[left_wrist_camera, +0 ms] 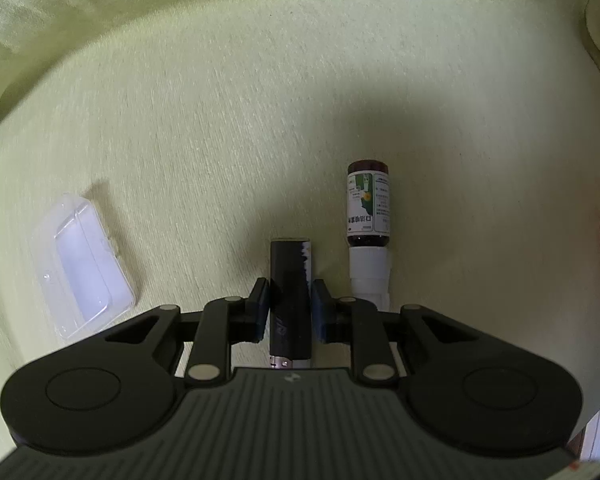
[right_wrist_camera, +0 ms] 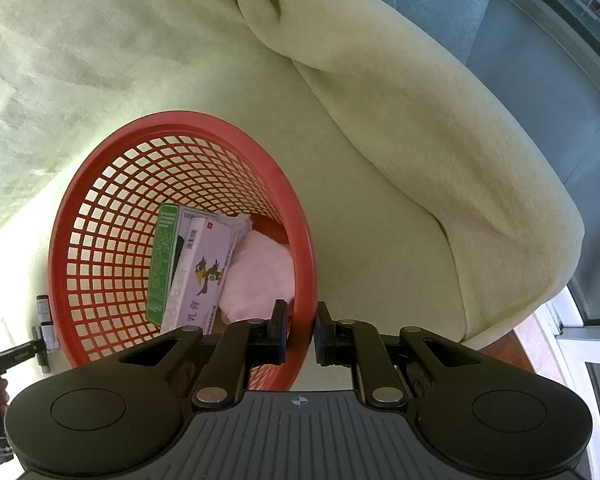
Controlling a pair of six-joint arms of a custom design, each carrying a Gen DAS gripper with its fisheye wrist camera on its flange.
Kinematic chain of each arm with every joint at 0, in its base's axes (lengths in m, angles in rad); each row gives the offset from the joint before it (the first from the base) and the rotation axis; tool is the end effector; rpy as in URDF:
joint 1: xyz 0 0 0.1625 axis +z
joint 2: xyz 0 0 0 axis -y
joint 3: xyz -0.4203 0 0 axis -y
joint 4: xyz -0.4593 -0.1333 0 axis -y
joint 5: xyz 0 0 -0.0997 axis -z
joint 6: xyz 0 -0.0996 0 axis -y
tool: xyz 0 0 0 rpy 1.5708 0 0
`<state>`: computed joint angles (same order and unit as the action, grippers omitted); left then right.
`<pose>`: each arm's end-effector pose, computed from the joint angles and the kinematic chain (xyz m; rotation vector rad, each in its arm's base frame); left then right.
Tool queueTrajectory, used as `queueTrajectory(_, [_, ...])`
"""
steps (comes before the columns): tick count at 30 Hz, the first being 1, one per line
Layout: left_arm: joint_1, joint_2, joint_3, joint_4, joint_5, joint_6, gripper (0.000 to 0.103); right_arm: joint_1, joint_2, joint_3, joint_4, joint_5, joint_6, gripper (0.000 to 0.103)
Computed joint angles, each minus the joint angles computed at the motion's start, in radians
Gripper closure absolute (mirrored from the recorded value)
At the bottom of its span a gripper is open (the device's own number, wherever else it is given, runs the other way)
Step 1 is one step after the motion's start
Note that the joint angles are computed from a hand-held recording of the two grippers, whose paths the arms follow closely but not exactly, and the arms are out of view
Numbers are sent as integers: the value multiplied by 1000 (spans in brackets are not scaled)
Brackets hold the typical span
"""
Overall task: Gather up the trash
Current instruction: 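Reach the left gripper to the black stick and close on it, then carry the black stick into the basket and open the left gripper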
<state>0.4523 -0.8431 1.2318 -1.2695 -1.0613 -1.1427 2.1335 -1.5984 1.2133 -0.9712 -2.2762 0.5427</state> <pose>-0.5736 -0.4809 0.1718 0.1880 2.3094 -0.1902 0.3224 -0.3823 0.6599 0.1202 -2.4216 0.2462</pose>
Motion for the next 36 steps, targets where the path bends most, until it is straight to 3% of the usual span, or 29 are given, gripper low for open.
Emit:
queueTrajectory(18, [-20,45,-94,83,-6,-26,86,2,-6,-1,-6,7,-1,94])
queueTrajectory(23, [-48,65,-174,98,-16,-58,86,1,-14,7,-20,9,-8,94])
queueTrajectory(28, [-87,131,-351,123,-34,-47,86,-1,-16,10,-25,14,-10,94])
queueTrajectory(36, [-131,368,-776,122,-66,100,86,-5,-14,11,-37,19,-25,94])
